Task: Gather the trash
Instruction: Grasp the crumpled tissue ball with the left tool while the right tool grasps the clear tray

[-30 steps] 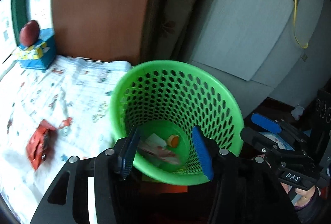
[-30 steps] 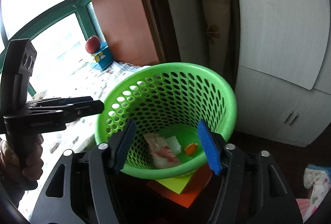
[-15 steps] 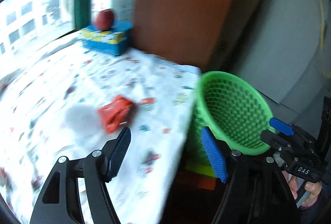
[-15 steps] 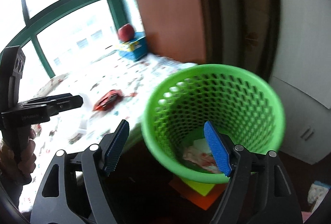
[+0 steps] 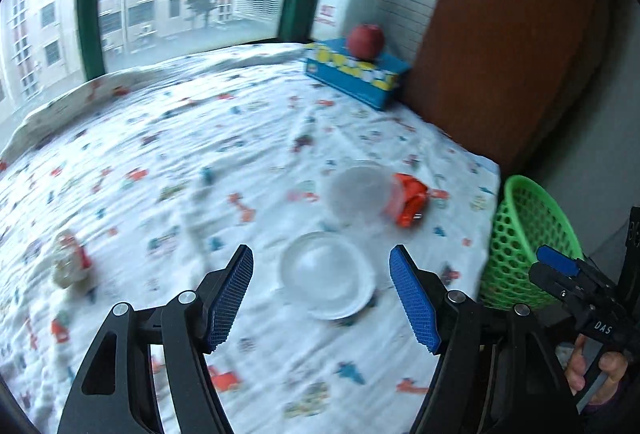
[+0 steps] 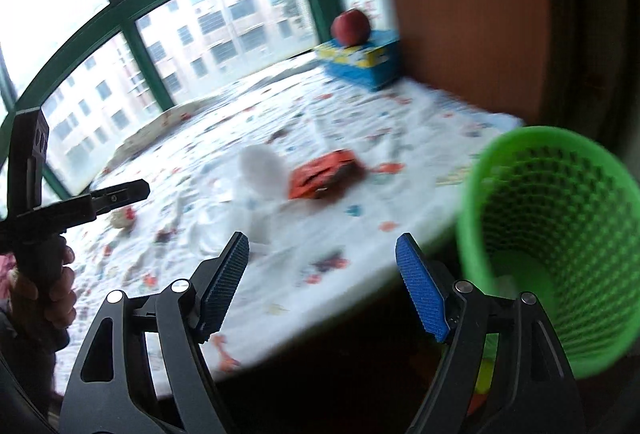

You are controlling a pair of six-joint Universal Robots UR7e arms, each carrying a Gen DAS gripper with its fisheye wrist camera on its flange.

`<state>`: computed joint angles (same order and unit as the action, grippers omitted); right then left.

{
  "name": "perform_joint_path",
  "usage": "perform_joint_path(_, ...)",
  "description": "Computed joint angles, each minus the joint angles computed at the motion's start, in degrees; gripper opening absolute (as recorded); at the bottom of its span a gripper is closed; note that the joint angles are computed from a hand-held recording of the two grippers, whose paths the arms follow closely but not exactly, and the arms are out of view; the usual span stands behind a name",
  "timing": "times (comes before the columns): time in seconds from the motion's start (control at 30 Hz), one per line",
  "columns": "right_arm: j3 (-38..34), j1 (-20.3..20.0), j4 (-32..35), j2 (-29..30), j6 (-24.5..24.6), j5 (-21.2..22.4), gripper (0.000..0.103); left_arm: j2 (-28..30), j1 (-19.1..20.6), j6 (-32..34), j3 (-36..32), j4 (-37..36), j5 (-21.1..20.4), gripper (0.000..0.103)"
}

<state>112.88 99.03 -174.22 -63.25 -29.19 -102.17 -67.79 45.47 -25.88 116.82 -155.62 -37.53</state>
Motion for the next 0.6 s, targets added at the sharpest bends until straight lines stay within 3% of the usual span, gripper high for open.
perform_joint_path(0.2, -4.34, 1.11, 5.76, 4.86, 2.75, 1.93, 0.076, -6.36, 1.26, -4.83, 4.18, 4.42, 3.96, 0.068)
perform_joint_path(0.3, -6.55, 1.42, 8.07, 7.28, 3.91, 2.07, 0.076, -8.97, 1.65, -7.16, 5.85, 6.36, 6.57, 0.076)
perform_joint_path(0.6, -13.49, 0.65, 14.11, 13.92, 6.80, 2.77, 0.071, -17.34, 4.21, -13.31, 10.00, 12.40, 10.80, 0.078)
